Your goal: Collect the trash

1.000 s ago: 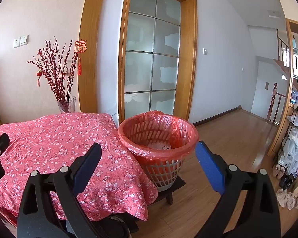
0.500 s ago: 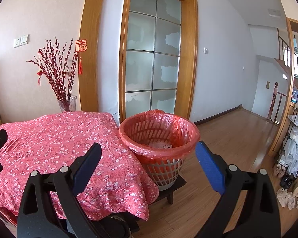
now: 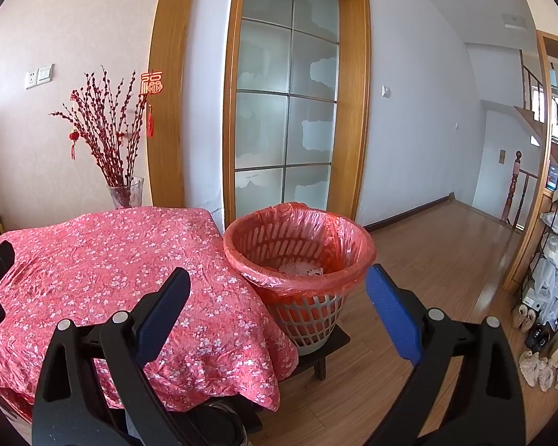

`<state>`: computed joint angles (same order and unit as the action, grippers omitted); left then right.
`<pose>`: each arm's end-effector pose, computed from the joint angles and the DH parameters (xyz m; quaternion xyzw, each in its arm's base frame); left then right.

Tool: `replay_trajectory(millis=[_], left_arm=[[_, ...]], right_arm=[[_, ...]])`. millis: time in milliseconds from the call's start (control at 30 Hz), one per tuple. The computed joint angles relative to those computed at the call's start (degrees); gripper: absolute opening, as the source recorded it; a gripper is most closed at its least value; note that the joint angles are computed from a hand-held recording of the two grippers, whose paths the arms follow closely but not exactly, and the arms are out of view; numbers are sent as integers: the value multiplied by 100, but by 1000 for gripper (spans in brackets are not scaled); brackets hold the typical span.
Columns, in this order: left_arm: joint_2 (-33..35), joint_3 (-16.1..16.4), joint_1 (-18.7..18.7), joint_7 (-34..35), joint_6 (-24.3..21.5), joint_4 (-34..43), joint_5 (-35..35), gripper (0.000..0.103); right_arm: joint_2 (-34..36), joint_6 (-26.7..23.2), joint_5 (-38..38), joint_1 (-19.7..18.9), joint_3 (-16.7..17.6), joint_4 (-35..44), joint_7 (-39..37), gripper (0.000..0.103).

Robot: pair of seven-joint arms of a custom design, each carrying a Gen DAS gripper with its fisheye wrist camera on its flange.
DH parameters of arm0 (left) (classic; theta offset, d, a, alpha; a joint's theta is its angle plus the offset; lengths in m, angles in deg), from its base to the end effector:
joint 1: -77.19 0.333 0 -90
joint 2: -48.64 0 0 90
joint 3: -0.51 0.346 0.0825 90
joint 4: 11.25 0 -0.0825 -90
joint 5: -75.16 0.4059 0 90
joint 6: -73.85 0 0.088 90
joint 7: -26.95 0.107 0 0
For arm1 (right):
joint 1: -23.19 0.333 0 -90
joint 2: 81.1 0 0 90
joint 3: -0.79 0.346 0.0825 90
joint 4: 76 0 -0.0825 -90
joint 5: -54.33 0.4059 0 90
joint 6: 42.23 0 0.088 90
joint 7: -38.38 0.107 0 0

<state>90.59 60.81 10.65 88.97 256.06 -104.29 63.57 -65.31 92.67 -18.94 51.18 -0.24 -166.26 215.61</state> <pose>0.7009 -0.2821 0.5104 -0.5917 0.5647 -0.4063 0.4074 0.6450 0.3152 0.5687 -0.4922 0.6720 -0.4629 0.3031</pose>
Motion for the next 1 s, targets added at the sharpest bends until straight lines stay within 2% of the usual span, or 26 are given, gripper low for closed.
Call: replay_trajectory(millis=[1000], left_arm=[[-103,-188,181,-301,-117,60,449,98]], right_arm=[[-9,12,28,-16,4,-42,13,95]])
